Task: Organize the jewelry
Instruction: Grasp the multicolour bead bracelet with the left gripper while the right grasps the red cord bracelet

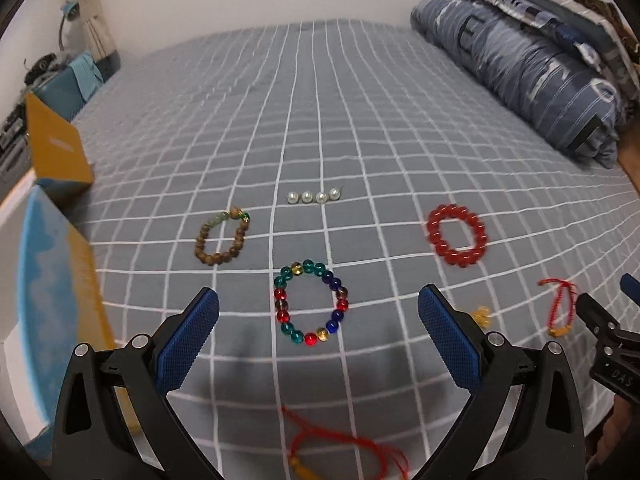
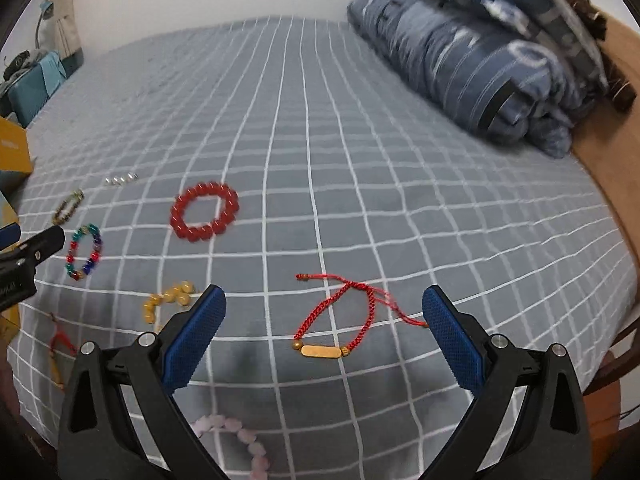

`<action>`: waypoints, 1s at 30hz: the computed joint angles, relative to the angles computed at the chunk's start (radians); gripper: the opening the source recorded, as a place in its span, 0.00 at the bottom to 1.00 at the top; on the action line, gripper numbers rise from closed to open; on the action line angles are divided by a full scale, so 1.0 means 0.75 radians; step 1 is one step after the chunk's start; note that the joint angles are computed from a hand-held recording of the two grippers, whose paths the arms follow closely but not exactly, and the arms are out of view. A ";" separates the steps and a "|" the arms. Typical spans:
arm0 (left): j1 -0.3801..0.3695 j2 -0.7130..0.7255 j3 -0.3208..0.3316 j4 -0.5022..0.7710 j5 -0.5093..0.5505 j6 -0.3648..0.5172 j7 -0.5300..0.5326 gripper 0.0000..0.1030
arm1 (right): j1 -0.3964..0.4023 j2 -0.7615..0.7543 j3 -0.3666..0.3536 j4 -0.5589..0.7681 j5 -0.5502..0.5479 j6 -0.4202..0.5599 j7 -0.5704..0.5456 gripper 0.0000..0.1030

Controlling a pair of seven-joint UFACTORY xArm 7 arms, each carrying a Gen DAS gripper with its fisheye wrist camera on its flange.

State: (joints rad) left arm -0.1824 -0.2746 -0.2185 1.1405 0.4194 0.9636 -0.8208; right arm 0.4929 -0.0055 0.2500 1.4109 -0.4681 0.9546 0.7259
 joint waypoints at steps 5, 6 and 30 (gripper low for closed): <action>0.004 0.067 0.033 -0.002 -0.033 -0.048 0.016 0.94 | -0.012 0.050 -0.023 -0.007 0.074 -0.014 -0.063 0.92; 0.002 0.074 0.036 -0.006 -0.033 -0.059 0.018 0.94 | -0.017 0.054 -0.028 -0.015 0.104 -0.019 -0.084 0.92; 0.005 0.085 0.079 -0.097 -0.128 -0.100 0.041 0.57 | -0.039 0.107 -0.060 -0.046 0.334 -0.032 -0.218 0.56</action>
State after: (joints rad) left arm -0.1784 -0.2111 -0.1597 1.0675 0.3234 0.8886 -0.7900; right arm 0.4636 0.0745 0.2051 1.3762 -0.2174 0.9309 0.5624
